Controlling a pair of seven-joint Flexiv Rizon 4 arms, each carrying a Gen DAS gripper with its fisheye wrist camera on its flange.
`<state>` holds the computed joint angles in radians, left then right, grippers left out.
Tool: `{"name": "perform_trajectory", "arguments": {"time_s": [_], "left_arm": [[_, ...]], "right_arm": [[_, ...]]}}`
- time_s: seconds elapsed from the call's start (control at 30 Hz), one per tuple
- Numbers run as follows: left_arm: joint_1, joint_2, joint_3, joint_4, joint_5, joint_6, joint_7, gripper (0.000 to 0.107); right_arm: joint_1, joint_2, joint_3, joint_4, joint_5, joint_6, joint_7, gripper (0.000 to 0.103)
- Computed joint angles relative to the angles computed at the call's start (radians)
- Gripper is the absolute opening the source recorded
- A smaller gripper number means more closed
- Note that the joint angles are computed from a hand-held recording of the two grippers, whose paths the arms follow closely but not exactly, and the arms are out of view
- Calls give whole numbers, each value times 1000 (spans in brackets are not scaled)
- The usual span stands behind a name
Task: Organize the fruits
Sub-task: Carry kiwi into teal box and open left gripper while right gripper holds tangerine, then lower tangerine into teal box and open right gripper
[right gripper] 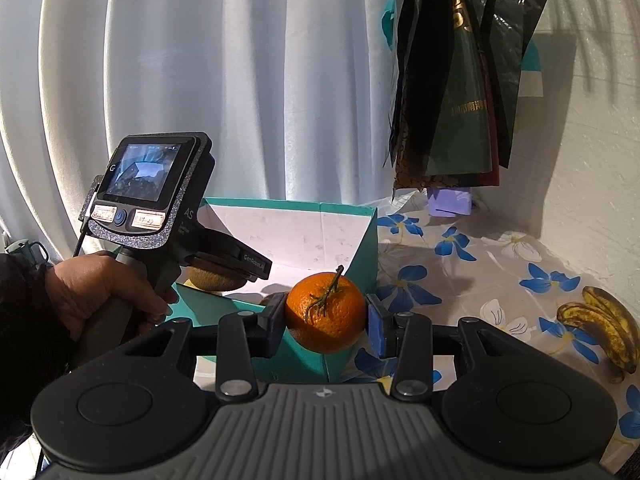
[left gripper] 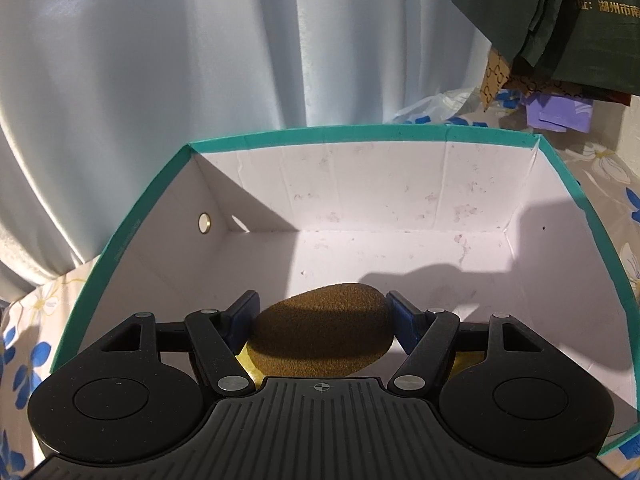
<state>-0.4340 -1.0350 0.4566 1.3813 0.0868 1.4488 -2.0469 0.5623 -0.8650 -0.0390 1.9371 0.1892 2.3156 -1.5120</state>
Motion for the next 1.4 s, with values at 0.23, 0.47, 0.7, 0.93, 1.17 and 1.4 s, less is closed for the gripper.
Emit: {"name": "perform_trajectory", "arguments": {"time_s": [0.23, 0.47, 0.7, 0.93, 1.17, 1.4], "left_arm": [[4, -7, 0, -21, 7, -15, -5, 74], [8, -13, -4, -37, 18, -24, -13, 75], [13, -14, -9, -40, 25, -22, -23, 77], [-10, -2, 25, -4, 25, 40, -43, 96], [-82, 59, 96, 119, -29, 125, -60, 101], [-203, 152, 201, 328, -143, 187, -113, 103]], "right_arm": [[-1, 2, 0, 0, 3, -2, -1, 41], [-4, 2, -1, -3, 2, -5, 0, 41], [-3, 0, -2, -9, 0, -10, 2, 41], [-2, -1, -7, -14, 0, -16, 1, 41], [-2, -4, -9, -26, -5, -18, -1, 41], [0, -16, -17, -60, -12, -36, -3, 41]]}}
